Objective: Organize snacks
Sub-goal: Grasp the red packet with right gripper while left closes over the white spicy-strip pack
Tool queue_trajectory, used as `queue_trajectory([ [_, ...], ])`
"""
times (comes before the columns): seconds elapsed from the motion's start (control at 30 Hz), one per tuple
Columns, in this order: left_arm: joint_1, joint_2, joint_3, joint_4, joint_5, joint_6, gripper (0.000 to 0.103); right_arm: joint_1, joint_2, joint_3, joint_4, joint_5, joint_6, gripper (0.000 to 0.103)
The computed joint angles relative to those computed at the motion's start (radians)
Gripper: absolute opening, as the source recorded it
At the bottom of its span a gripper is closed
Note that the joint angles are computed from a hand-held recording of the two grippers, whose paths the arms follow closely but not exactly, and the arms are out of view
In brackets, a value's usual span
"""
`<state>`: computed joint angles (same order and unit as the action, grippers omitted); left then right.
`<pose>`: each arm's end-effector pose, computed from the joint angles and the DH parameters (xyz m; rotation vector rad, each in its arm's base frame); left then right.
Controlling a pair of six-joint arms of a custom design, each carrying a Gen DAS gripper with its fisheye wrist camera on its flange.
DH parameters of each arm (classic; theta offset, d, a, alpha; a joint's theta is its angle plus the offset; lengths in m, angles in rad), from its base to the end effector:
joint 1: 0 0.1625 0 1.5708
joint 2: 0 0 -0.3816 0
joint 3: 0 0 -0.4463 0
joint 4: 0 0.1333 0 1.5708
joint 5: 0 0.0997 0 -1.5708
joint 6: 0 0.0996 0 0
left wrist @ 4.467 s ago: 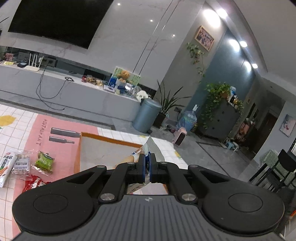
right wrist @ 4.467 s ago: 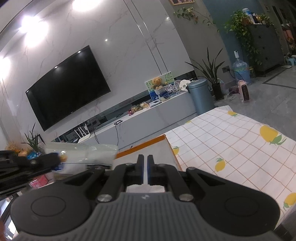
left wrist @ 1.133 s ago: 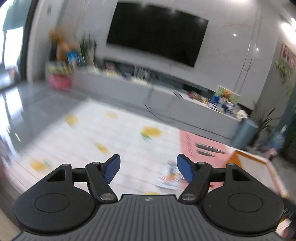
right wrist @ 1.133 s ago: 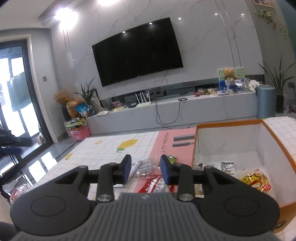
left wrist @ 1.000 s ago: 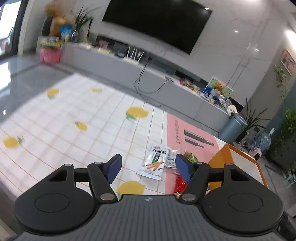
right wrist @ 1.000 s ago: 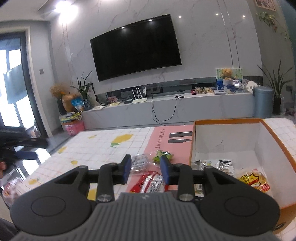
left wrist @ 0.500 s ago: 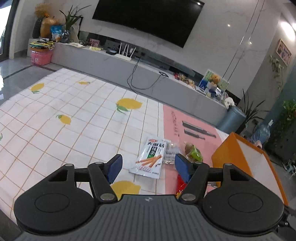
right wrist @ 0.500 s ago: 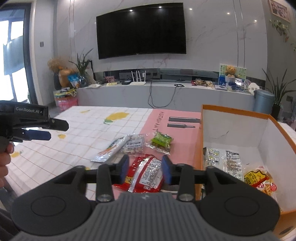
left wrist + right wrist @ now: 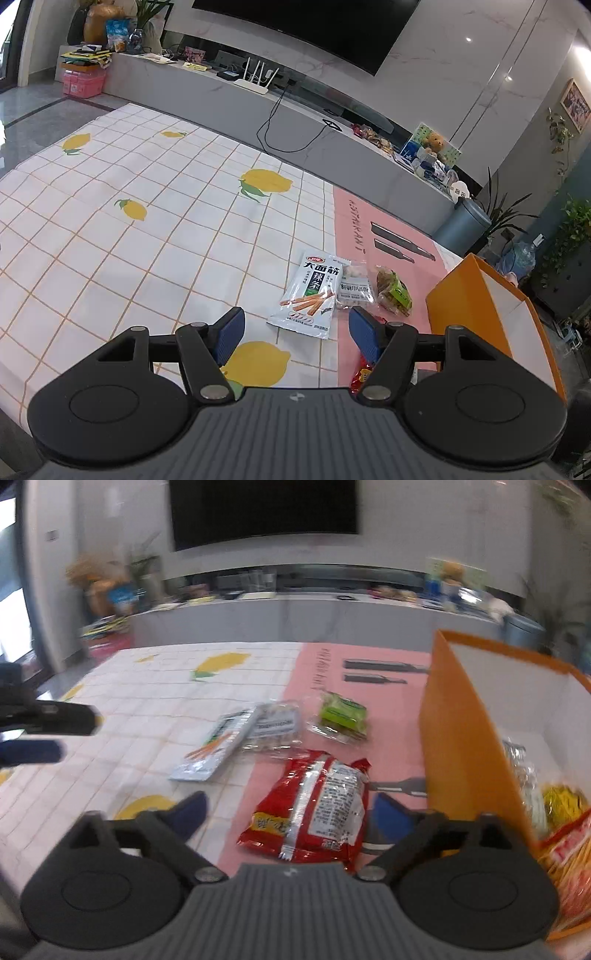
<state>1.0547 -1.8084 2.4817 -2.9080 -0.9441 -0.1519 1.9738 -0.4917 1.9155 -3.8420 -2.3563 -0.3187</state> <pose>-0.0244 -0.4315 0.2530 0.1817 2.5596 -1.1014 0.2620 -0.4542 -0.0707 0.3922 -2.2034 1.0297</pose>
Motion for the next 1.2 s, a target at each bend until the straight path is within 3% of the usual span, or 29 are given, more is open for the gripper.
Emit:
queue_trajectory([
  [0.13, -0.009, -0.002, -0.001, 0.019, 0.003, 0.021, 0.076, -0.007, 0.077, -0.102, 0.034, -0.102, 0.034, 0.100],
  [0.27, -0.019, 0.003, 0.001, 0.015, 0.007, 0.057, 0.076, -0.030, 0.094, -0.133, 0.080, -0.119, 0.136, 0.100],
  [0.37, -0.022, 0.013, -0.004, 0.010, 0.007, 0.068, 0.076, -0.057, 0.097, -0.133, 0.097, -0.090, 0.205, 0.100],
  [0.53, -0.027, 0.035, -0.009, -0.026, 0.031, 0.117, 0.076, -0.074, 0.162, -0.156, -0.085, -0.036, 0.031, 0.099],
  [0.6, -0.023, 0.057, -0.014, -0.059, 0.035, 0.135, 0.076, -0.071, 0.180, -0.163, -0.129, -0.039, -0.024, 0.088],
  [0.8, 0.007, 0.179, -0.059, -0.166, 0.005, 0.262, 0.077, -0.077, 0.176, -0.132, -0.189, -0.009, -0.106, 0.078],
  [0.9, 0.014, 0.258, -0.090, -0.194, -0.004, 0.344, 0.079, -0.091, 0.159, -0.102, -0.203, 0.028, -0.123, 0.077],
  [0.97, 0.025, 0.305, -0.128, -0.132, -0.016, 0.381, 0.080, -0.097, 0.155, -0.098, -0.205, 0.040, -0.122, 0.078],
  [1.2, 0.049, 0.496, -0.219, -0.191, 0.088, 0.413, 0.080, -0.103, 0.152, -0.094, -0.211, 0.057, -0.119, 0.078],
])
